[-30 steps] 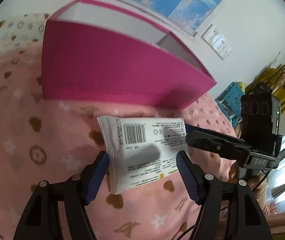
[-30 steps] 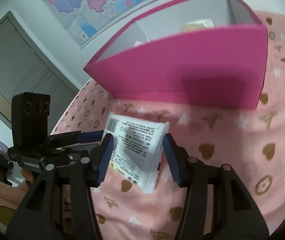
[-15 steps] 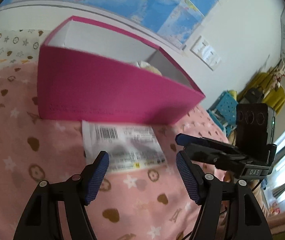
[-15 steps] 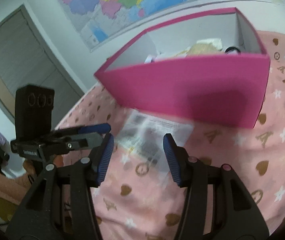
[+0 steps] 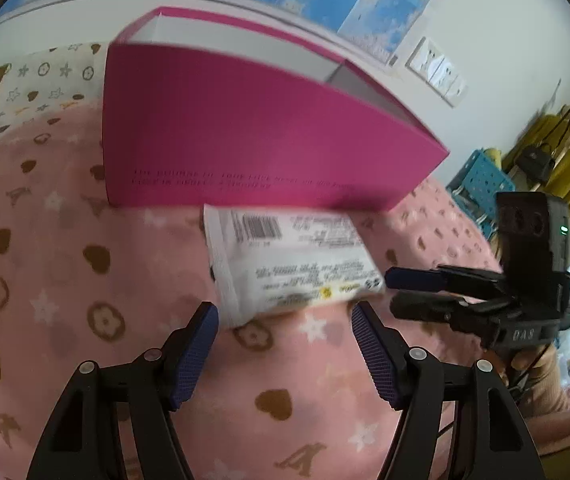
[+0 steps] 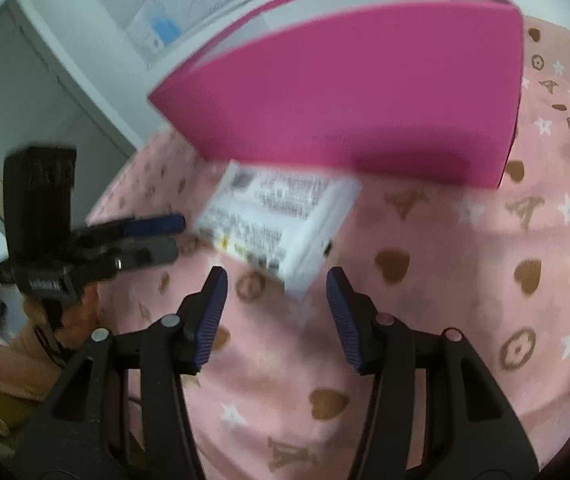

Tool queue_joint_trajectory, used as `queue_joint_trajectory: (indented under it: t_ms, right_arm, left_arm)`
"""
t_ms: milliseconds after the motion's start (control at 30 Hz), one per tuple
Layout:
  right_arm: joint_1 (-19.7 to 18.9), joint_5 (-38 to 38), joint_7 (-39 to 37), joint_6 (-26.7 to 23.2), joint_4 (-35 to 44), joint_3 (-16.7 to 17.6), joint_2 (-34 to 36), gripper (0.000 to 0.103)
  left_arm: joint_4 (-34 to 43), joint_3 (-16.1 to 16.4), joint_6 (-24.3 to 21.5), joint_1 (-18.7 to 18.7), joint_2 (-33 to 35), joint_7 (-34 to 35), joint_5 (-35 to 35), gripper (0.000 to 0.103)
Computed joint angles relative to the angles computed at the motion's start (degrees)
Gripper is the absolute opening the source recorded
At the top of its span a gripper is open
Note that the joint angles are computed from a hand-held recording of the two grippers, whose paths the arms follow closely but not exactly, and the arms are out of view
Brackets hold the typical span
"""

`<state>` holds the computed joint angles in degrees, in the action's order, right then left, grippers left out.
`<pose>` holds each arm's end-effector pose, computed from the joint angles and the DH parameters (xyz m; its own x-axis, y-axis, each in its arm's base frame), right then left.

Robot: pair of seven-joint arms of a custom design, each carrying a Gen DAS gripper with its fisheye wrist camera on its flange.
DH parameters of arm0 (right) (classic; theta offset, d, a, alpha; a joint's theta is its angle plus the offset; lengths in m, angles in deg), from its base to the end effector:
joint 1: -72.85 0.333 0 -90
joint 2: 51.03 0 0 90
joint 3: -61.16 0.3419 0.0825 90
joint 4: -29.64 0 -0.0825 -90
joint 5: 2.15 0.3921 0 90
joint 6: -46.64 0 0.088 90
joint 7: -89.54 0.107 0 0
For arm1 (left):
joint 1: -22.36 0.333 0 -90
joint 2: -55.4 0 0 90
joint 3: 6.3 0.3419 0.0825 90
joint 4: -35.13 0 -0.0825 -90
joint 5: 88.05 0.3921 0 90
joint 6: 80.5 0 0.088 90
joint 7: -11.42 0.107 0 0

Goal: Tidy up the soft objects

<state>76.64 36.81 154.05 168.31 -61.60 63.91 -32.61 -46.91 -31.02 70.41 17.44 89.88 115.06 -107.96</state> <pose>0.6878 0.1030 0.5008 0.3051 -0.8074 -0.5049 -0.9290 -0.1358 -0.3442 0.7166 -0.3021 0.4556 -0.4410 -0.8034 0.4000 -0.8021 0.1529 -0.5773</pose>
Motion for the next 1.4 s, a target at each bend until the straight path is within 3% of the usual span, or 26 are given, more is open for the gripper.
queue_joint_trajectory:
  t_ms: [267, 533, 633, 767, 900, 1033, 1267, 1400]
  right_arm:
    - [6.43, -19.59, 2.78, 9.24, -1.70, -2.14, -0.46, 0.054]
    - [4.61, -17.82, 5.09, 10.56, 0.10, -1.29, 1.01, 0.051]
    - [5.30, -20.34, 6.83, 11.49, 1.20, -1.93, 1.44, 0.045]
    - [3.83, -17.83, 1.91, 7.95, 1.60, -0.25, 0.74, 0.045]
    - [5.98, -23.40, -0.18, 8.10, -1.62, -1.21, -1.29, 0.045]
    - [6.98, -26.10, 2.18, 11.72, -3.27, -2.23, -1.60, 0.045]
    - [6.52, -25.29, 2.35, 13.21, -3.09, -1.79, -1.25, 0.046]
    - [6.73, -25.39, 3.11, 17.24, -4.09, -1.91, -2.34, 0.045]
  left_arm:
    - [0.93, 0.78, -0.26, -0.64, 0.46, -0.68, 1.49, 0.070]
    - [0.39, 2.36, 0.50, -1.87, -0.13, -1.51, 4.87, 0.070]
    - [1.21, 3.81, 0.36, -3.51, 0.15, -2.57, 8.34, 0.070]
    - [2.03, 4.81, 0.11, -4.57, 0.59, -3.64, 11.56, 0.070]
    - [2.20, 3.66, -0.17, -3.52, 0.75, -3.31, 11.15, 0.070]
    - [2.49, 3.67, -0.25, -3.65, 0.95, -3.58, 11.39, 0.070]
    - [3.37, 4.65, -0.77, -4.55, 1.31, -4.20, 13.10, 0.070]
    - [4.30, 5.93, -1.09, -5.84, 1.75, -5.19, 15.54, 0.070]
